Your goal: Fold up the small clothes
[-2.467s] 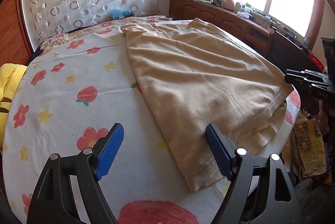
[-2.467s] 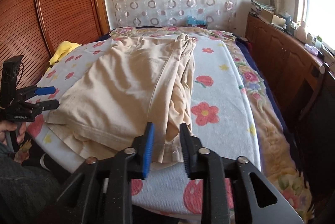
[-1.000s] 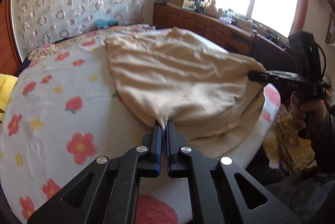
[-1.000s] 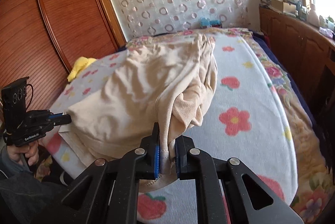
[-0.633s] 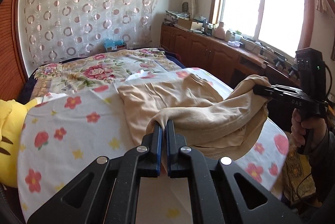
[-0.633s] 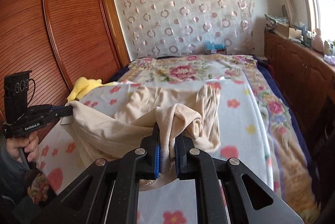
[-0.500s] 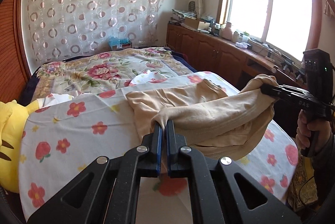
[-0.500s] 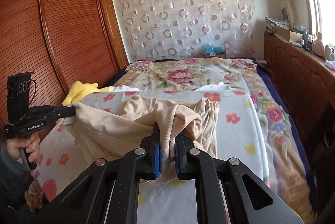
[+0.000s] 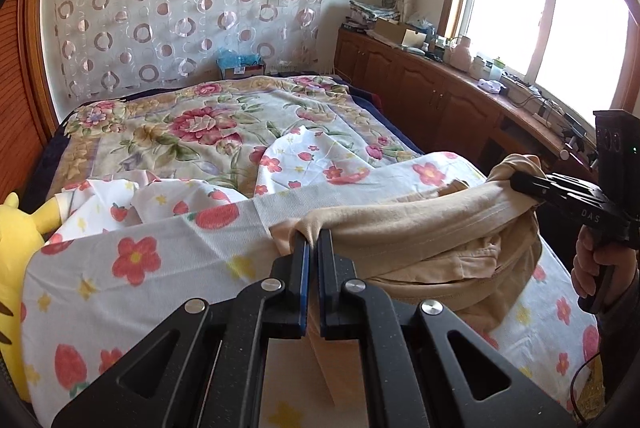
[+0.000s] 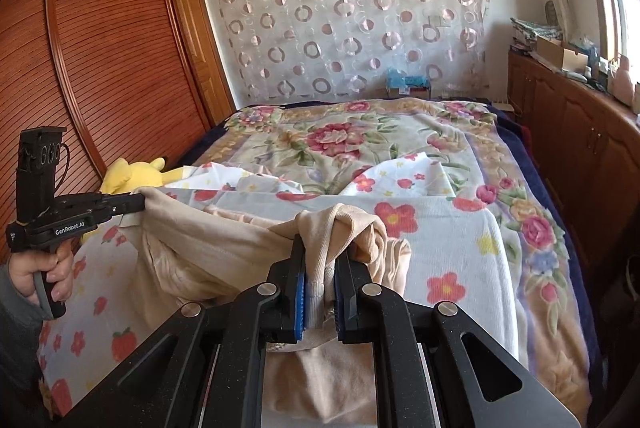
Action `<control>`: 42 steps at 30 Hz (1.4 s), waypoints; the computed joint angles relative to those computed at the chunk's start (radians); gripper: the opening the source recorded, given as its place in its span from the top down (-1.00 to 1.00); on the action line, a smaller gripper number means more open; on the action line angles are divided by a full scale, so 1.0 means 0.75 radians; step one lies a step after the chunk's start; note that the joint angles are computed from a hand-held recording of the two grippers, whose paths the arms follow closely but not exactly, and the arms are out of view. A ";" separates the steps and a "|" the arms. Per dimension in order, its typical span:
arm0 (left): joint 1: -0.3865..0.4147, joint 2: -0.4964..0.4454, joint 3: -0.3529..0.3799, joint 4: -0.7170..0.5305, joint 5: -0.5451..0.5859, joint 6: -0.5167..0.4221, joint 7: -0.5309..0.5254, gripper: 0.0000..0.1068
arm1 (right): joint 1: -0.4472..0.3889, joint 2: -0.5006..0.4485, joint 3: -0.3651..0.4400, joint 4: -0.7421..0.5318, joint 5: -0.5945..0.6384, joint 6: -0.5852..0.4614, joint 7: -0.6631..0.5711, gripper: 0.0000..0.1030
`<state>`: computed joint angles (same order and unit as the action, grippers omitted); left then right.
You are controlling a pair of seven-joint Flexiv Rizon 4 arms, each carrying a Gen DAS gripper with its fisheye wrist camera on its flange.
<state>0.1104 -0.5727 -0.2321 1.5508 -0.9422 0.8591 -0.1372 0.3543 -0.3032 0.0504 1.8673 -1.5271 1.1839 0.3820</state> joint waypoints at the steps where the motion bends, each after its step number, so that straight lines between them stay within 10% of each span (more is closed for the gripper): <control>1: -0.012 -0.024 0.006 -0.029 0.023 0.002 -0.020 0.92 | -0.001 -0.009 0.000 -0.010 0.026 -0.002 -0.022 0.79; 7: -0.040 -0.114 0.018 -0.129 0.154 0.024 -0.136 0.92 | 0.019 -0.006 0.010 -0.004 0.238 -0.014 -0.181 0.54; 17: 0.051 -0.104 0.039 -0.162 0.270 -0.252 -0.111 0.09 | 0.077 0.108 0.073 0.070 0.381 -0.235 -0.410 0.12; 25: 0.014 -0.107 0.076 -0.141 0.372 -0.239 -0.103 0.05 | 0.165 -0.034 0.073 -0.091 0.682 -0.318 -0.825 0.12; 34: -0.036 -0.230 0.044 -0.345 0.406 -0.279 -0.212 -0.02 | 0.170 -0.106 -0.039 -0.229 0.709 -0.221 -0.882 0.12; 36: -0.041 -0.269 0.044 -0.407 0.421 -0.310 -0.262 -0.02 | 0.146 -0.104 -0.062 -0.191 0.676 -0.099 -0.829 0.27; 38: -0.054 -0.296 0.051 -0.442 0.443 -0.292 -0.301 -0.02 | 0.128 -0.109 -0.083 -0.173 0.646 0.006 -0.784 0.87; 42: -0.064 -0.328 0.056 -0.470 0.473 -0.221 -0.364 -0.02 | 0.119 -0.083 -0.168 -0.100 0.488 0.069 -0.540 0.89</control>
<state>0.0622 -0.8187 -0.1903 1.1984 -0.5874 0.6934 -0.4102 0.4436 -0.3653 -0.0757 1.7922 -1.1612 1.2356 -0.0227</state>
